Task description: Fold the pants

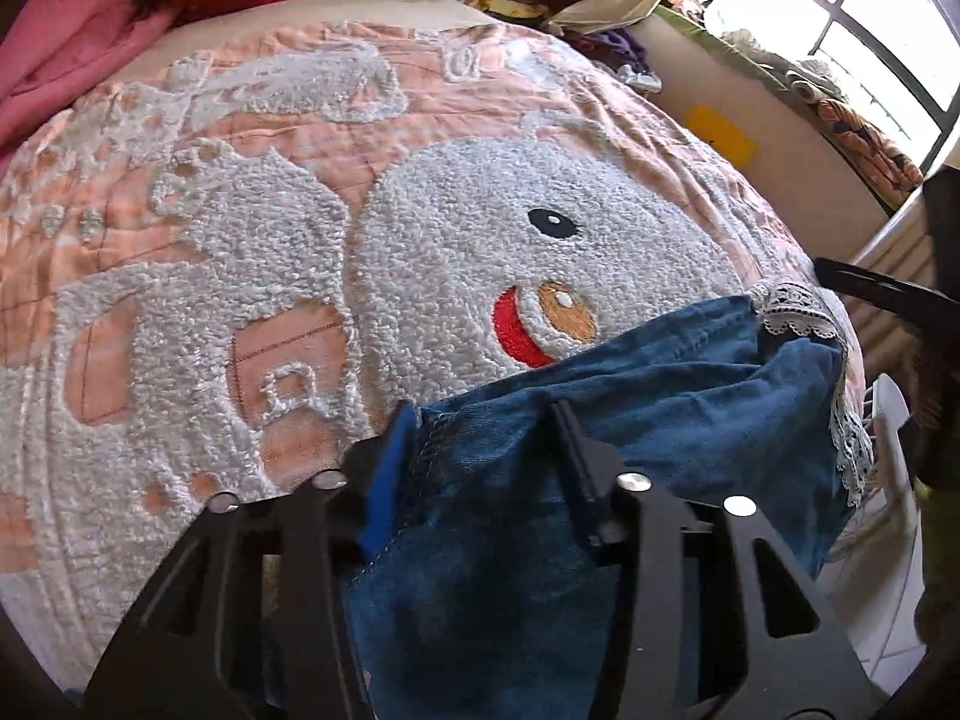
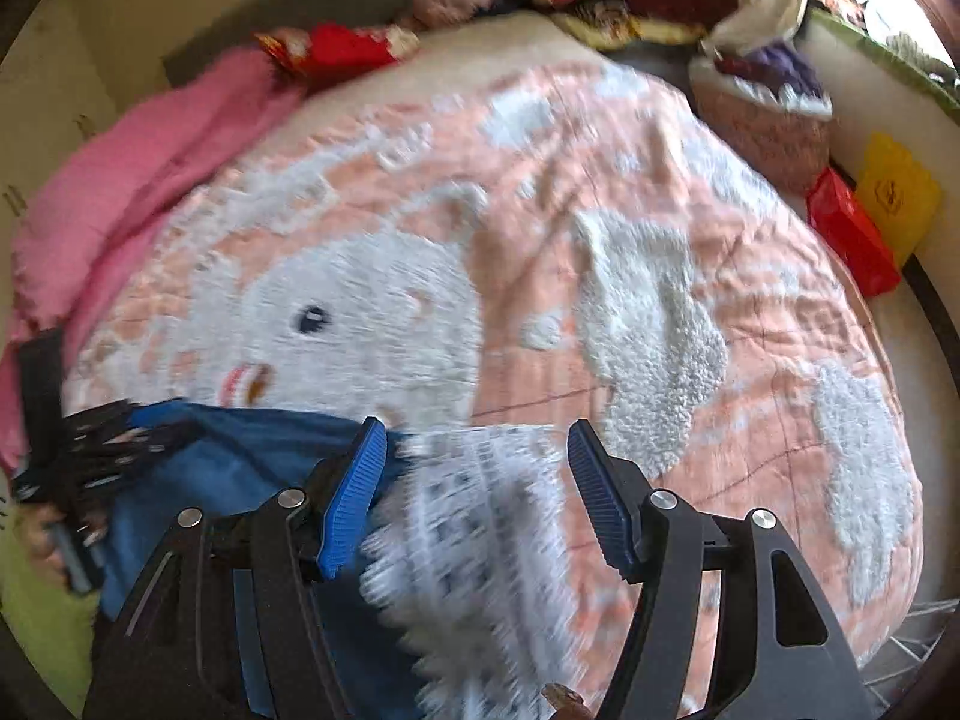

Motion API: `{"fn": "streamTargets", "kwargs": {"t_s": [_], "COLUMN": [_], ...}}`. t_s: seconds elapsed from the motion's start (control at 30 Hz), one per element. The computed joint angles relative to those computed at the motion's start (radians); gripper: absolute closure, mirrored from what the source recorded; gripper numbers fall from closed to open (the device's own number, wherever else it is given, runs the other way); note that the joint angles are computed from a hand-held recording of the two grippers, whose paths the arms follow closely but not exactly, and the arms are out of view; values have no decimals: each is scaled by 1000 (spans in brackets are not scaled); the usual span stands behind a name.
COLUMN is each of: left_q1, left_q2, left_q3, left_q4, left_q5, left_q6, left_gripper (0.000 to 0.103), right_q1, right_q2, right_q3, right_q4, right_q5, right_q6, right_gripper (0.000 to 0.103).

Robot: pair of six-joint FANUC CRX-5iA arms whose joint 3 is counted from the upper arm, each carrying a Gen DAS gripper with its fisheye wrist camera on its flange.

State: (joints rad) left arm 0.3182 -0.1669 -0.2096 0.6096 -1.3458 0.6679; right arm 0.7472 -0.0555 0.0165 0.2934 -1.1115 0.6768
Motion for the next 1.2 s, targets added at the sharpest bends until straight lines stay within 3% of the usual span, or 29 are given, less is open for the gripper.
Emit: {"fn": "streamTargets", "kwargs": {"t_s": [0.03, 0.07, 0.1, 0.17, 0.33, 0.5, 0.6, 0.7, 0.9, 0.93, 1.07, 1.2], "left_q1": [0, -1, -3, -5, 37, 55, 49, 45, 48, 47, 42, 54], "left_q2": [0, -2, -7, -24, -31, -33, -22, -19, -2, 0, -7, -63], "left_q3": [-3, -6, -10, -24, -38, -41, -37, -39, -41, -42, -49, -78], "left_q4": [4, 8, 7, 12, 75, 79, 56, 43, 54, 55, 61, 121], "left_q5": [-3, -3, 0, 14, 1, 2, -4, 0, -9, -8, -8, 37], "left_q6": [-8, -18, -26, -53, -64, -55, -45, -46, -36, -33, -24, -68], "left_gripper": [86, 94, 95, 100, 101, 101, 101, 98, 96, 96, 103, 103], "right_q1": [-14, -19, -20, -1, 40, 19, 14, 6, -56, -64, -75, -47], "right_q2": [15, 19, 16, -1, -101, -75, -57, -69, -41, -40, -50, -103], "right_q3": [18, 18, 11, -21, -168, -179, -171, -186, -146, -144, -141, -195], "right_q4": [-43, -63, -88, -58, 105, 97, 74, 92, -44, -64, -150, -50], "right_q5": [-18, -23, -15, 6, 149, 178, 164, 174, 194, 204, 248, 299], "right_q6": [32, 47, 80, 67, -121, -115, -97, -127, -10, 0, 70, 3], "right_gripper": [44, 63, 74, 80, 81, 79, 74, 52, 47, 49, 80, 83]}}
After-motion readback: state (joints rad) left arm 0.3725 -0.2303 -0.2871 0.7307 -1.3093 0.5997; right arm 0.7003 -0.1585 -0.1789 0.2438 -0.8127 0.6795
